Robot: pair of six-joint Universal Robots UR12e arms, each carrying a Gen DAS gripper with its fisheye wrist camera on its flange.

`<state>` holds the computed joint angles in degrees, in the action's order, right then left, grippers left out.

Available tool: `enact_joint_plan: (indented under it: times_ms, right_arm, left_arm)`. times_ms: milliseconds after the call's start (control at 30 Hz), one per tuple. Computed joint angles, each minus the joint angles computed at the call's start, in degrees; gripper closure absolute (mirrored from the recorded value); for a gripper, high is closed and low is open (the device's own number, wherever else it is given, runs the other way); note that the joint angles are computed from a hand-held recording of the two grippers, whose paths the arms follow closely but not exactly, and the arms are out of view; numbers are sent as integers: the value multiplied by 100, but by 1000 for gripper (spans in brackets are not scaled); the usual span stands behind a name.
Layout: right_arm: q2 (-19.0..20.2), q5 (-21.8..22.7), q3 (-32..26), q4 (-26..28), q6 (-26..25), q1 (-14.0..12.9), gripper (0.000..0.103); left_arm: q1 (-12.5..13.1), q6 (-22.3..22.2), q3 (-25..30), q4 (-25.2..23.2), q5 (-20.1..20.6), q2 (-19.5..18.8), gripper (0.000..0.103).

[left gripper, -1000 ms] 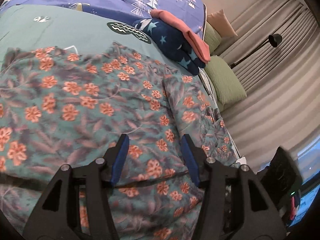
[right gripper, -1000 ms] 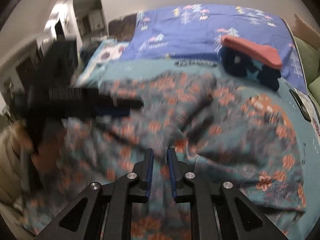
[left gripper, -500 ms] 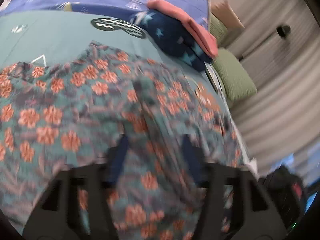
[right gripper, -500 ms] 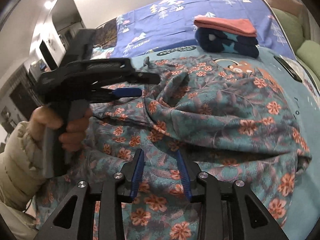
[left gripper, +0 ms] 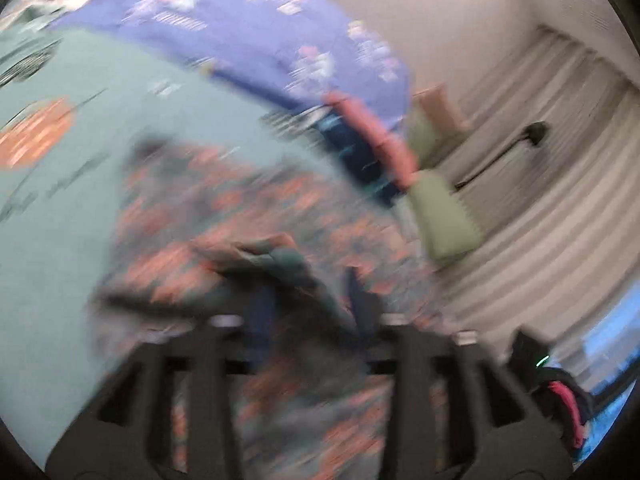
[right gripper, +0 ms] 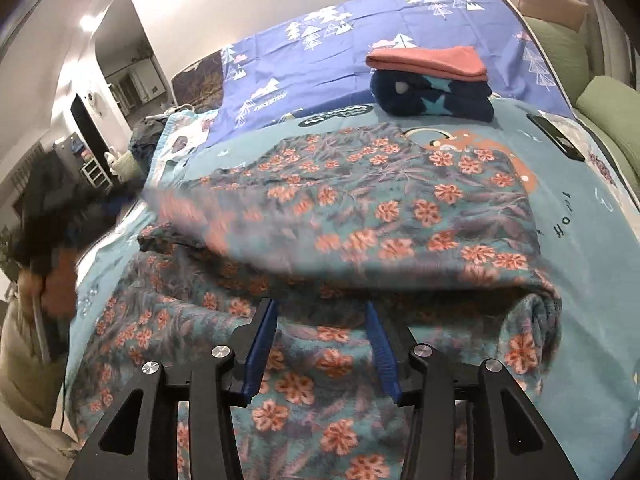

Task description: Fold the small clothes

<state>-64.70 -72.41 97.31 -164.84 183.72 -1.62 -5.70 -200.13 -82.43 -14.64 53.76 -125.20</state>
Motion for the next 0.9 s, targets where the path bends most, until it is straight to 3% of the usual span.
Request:
enact_joint_plan:
  times_ms: [133,200,300,400,533,600,633,667,700,800,900]
  right_arm:
    - [-8,21,0,30,110,-9,56]
    - [-19,-9,6,22,103,3,55]
    - [-37,-58,31,4,103,21,54]
    - [-56,-83,74,-13,144,22,52]
    - [-50,-72,79,-2,219,8,51]
    - [-42,-61,73,-7,257,5,50]
    - [-36,-65,67,-10,275,8,50]
    - [-34,-68,63,-3,277,7,49]
    - [-32,-77,56,7,276,11,49]
    - [-45,-87,59,14,243,16,49]
    - [-54,-71,73,23,236,4,48]
  left_arm:
    - [90,-222,-217,-96,357,57,48]
    - [113,-441,-163,-30,329,12,47]
    - [96,-387,3,-86,417,-40,47]
    - [92,-344,91,-65,227,-87,47]
    - [44,76,511,-723,-34,-270,47]
    - [-9,275,658,-1050,89,-316,47]
    - [-42,403,768,-1265,185,-357,52]
    - [-54,417,816,-1292,210,-385,80]
    - [-55,429,847,-1319,218,-399,95]
    - [-18,290,681,-842,30,-319,94]
    - [-31,454,429,-521,354,-108,94]
